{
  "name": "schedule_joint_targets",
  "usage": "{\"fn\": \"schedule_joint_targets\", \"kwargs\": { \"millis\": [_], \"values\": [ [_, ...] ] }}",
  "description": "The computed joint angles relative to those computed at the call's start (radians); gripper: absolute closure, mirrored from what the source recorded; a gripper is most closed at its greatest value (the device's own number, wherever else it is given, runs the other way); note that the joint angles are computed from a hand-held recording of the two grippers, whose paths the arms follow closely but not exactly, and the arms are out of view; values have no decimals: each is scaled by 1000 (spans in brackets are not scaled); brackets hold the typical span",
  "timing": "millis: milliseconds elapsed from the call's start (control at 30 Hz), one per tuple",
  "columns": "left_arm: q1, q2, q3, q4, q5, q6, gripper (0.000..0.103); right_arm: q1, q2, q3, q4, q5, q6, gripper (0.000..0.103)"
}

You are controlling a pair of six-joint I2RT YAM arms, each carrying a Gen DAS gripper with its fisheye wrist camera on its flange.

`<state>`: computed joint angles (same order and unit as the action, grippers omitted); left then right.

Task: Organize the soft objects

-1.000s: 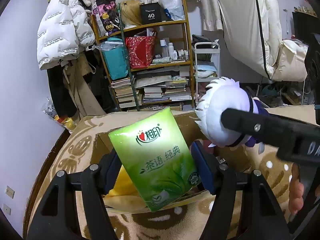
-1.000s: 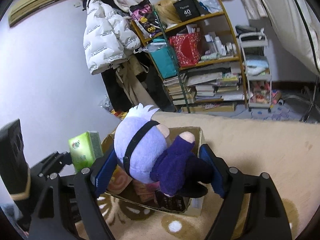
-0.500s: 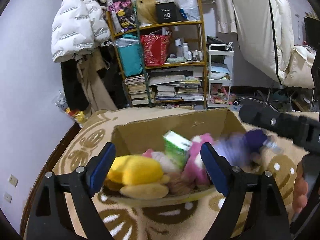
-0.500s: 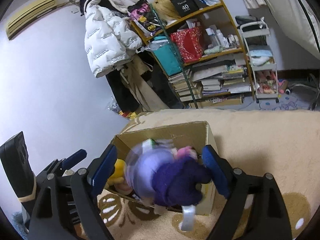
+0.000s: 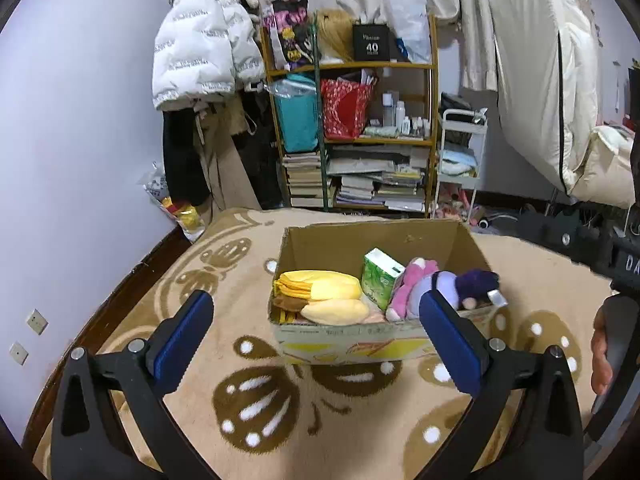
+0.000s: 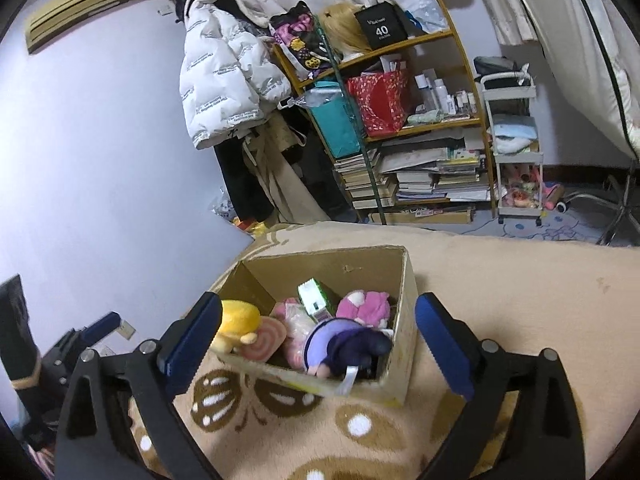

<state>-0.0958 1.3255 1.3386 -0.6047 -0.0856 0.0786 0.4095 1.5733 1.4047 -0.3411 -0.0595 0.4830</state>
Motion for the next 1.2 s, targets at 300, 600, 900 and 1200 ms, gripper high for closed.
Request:
{"fn": "schedule_joint_targets", "kwargs": {
  "millis": [300,600,900,1200],
  "values": [
    [-16,-191,-35,-79,-27,2,1,89,-173,-56,-98,108,-49,0],
    [-22,-359,-69,-158,-47,15,1,215,-364,-141,-136,304,-63,0],
    [54,-437,-121,-184,8,22,1,272,-469,-226,-146,420,-58,0],
    [128,-448,-183,-146,65,48,1,240,-487,-284,-134,423,-35,0]
  ]
}}
